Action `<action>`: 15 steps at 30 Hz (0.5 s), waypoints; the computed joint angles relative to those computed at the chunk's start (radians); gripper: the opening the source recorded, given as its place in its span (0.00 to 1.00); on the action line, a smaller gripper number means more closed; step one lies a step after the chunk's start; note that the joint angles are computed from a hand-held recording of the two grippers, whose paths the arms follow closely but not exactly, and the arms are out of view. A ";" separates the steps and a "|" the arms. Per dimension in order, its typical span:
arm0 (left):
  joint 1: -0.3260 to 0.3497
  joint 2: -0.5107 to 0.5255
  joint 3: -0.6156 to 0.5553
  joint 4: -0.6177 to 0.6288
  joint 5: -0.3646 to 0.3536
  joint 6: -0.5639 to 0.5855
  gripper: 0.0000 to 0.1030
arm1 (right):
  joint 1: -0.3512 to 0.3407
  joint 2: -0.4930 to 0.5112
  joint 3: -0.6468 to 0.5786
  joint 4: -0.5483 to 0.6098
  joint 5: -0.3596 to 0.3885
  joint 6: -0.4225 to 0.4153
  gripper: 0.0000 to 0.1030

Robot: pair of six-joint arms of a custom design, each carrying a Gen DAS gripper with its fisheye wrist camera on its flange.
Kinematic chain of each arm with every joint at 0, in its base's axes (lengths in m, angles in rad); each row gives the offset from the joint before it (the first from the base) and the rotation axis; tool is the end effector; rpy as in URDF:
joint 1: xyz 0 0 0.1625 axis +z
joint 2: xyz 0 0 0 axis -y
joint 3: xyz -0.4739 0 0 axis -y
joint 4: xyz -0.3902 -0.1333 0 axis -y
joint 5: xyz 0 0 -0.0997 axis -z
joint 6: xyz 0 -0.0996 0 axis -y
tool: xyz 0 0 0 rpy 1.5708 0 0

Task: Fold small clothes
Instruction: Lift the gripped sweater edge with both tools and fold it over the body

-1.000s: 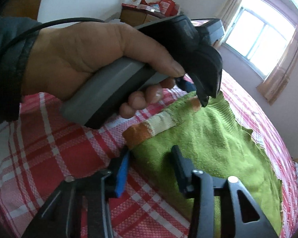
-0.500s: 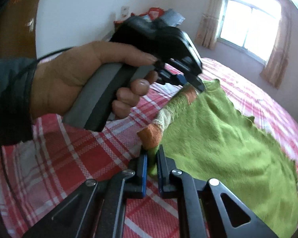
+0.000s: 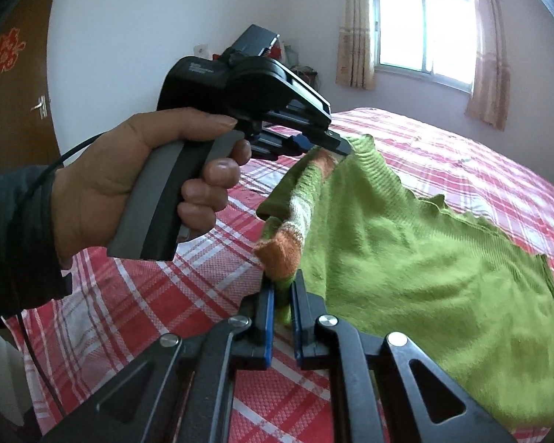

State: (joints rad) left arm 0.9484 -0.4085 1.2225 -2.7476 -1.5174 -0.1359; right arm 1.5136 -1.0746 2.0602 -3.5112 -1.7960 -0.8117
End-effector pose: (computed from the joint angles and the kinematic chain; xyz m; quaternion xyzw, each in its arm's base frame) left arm -0.3720 -0.7562 0.0095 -0.2321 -0.9555 0.1773 0.0424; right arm 0.0778 -0.5834 0.2793 0.2771 -0.8395 0.3721 0.2827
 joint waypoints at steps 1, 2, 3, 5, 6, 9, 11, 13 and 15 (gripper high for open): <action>-0.003 0.000 0.000 -0.003 0.000 -0.001 0.12 | -0.004 -0.005 0.003 0.000 0.008 0.006 0.07; -0.005 0.000 0.002 -0.006 -0.003 -0.002 0.12 | -0.005 -0.010 0.004 0.002 0.012 0.011 0.07; -0.007 0.000 0.003 -0.008 -0.006 -0.002 0.12 | -0.007 -0.016 0.007 0.003 0.019 0.019 0.07; -0.014 0.000 0.003 -0.011 -0.003 0.002 0.12 | -0.012 -0.025 0.011 0.008 0.033 0.037 0.07; -0.016 0.000 0.003 -0.012 -0.007 0.003 0.12 | -0.019 -0.030 0.007 0.016 0.042 0.038 0.07; -0.024 0.003 -0.001 -0.019 -0.012 0.004 0.12 | -0.028 -0.042 0.010 0.015 0.063 0.049 0.07; -0.030 0.007 -0.005 -0.025 -0.017 0.005 0.12 | -0.035 -0.054 0.013 0.019 0.077 0.056 0.07; -0.039 0.011 -0.010 -0.028 -0.024 0.004 0.12 | -0.040 -0.067 0.021 0.021 0.090 0.069 0.07; -0.047 0.016 -0.016 -0.026 -0.031 0.000 0.11 | -0.050 -0.086 0.031 0.026 0.108 0.083 0.07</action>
